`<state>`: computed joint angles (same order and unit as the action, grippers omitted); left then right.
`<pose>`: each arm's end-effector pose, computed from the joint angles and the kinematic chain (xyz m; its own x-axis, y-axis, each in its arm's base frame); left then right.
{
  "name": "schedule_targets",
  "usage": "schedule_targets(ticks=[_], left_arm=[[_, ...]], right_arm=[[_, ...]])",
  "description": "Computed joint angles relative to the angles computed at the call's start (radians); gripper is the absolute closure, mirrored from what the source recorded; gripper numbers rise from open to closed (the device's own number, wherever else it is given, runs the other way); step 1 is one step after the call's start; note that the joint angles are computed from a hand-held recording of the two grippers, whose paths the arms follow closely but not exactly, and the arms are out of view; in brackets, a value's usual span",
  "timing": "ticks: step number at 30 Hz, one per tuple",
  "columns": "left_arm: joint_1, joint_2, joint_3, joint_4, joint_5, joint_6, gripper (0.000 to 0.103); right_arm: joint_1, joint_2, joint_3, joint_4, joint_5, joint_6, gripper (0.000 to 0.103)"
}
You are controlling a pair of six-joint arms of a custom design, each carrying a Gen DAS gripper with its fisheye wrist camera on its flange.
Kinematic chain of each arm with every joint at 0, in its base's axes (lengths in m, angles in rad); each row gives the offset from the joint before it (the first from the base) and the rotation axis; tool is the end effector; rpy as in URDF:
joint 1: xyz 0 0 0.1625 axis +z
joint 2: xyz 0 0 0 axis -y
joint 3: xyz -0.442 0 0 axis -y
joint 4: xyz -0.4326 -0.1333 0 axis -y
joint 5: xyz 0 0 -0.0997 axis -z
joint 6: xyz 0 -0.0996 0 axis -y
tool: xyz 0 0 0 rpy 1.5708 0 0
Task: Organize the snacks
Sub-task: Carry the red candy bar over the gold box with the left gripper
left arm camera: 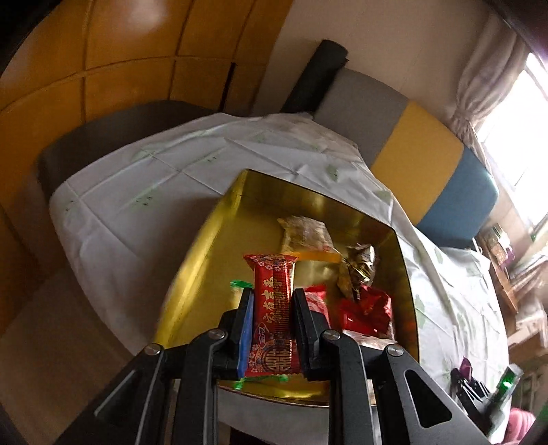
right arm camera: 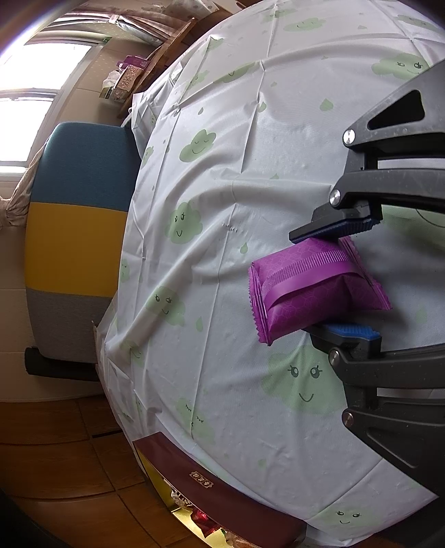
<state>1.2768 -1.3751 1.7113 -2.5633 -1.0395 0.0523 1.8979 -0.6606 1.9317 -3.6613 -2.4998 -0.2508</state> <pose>-0.0054 -0.6521 0.4462 -0.9015 -0.0064 -0.4327 0.2771 0.7596 -0.5884 0.2397 -0.5400 0.0525 -0.6769 0.1902 0.7111 -0.3998 0.7161 -0.5722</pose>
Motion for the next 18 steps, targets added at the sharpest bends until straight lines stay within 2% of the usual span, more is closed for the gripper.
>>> schedule_targets(ticks=[3,9,11,13,18], left_arm=[[-0.007,0.03,-0.018,0.026,-0.035,-0.003,0.081],[-0.022,0.151,-0.086,0.034,0.039,0.039,0.08],[-0.016,0.181,-0.108,0.072,0.068,0.014,0.08],[-0.009,0.191,-0.117,0.102,0.069,0.01,0.08],[-0.014,0.178,-0.075,0.059,0.122,0.046,0.077]], right_arm=[[0.0,-0.001,0.002,-0.002,0.003,0.001,0.062],[-0.001,-0.002,0.004,-0.005,0.006,0.001,0.062],[-0.001,-0.002,0.003,-0.006,0.006,0.001,0.062],[-0.002,-0.003,0.004,-0.006,0.009,0.002,0.062],[-0.005,-0.005,0.009,-0.013,0.02,0.006,0.062]])
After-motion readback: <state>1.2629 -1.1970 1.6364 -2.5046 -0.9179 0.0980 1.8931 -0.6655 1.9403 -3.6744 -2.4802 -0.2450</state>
